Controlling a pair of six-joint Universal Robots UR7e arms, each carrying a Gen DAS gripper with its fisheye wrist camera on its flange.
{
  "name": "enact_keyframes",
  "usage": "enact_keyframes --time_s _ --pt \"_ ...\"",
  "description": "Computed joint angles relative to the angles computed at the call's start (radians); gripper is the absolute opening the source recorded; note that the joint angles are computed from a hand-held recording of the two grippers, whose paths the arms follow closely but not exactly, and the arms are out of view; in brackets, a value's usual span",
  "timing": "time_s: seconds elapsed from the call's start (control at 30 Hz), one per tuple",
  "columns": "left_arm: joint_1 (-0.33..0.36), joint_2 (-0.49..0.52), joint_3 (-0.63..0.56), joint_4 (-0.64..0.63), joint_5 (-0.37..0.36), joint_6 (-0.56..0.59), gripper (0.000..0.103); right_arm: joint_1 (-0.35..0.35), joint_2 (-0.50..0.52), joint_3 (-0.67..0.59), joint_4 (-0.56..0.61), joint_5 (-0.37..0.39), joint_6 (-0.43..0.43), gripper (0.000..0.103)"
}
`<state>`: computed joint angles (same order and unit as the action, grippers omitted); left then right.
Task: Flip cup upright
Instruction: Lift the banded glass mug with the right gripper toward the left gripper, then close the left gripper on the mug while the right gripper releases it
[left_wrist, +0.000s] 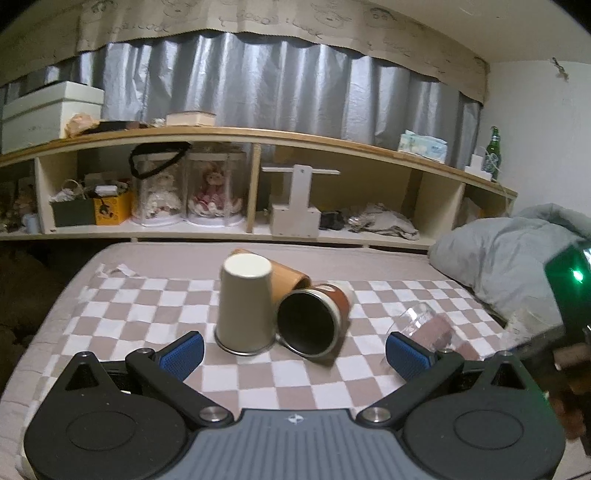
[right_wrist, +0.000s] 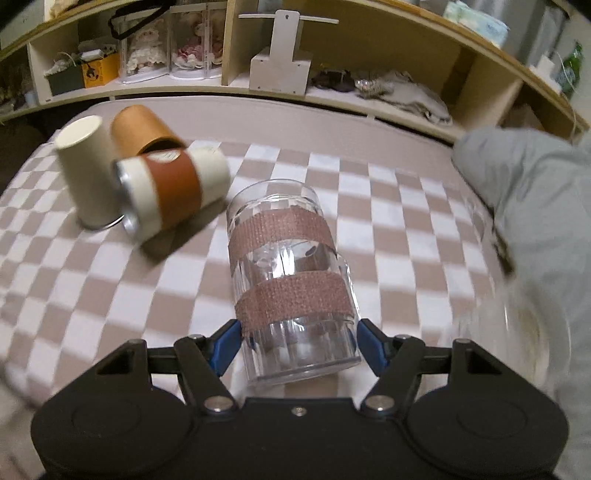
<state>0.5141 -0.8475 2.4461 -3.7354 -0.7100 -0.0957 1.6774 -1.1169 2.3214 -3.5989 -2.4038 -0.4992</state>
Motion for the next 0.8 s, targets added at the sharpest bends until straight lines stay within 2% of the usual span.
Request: enact_keyframes --time_s 0.13,0.23,0.4,0.57,0.7,0.8 --pt "0.005 -0.011 0.005 0.039 -0.054 -0.044 0.103 0.009 -0.057 0.092 0.016 0.036 0.075 0.068" --pt "0.019 -0.019 0.001 0.080 -0.100 -0.086 0.103 0.011 -0.080 0.141 -0.021 0.086 0.088 0.066" --pt "0.059 -0.040 -0.005 0.136 -0.191 -0.166 0.102 0.004 -0.040 0.169 -0.159 0.110 0.071 0.066" --pt "0.112 -0.062 -0.060 0.251 -0.323 -0.244 0.100 -0.064 -0.058 0.242 -0.303 0.262 0.040 0.066" --pt "0.157 -0.051 -0.161 0.378 -0.454 -0.289 0.096 -0.115 -0.102 0.288 -0.333 0.363 0.045 0.065" --pt "0.179 -0.007 -0.240 0.431 -0.522 -0.314 0.096 -0.163 -0.133 0.320 -0.358 0.459 0.057 0.066"
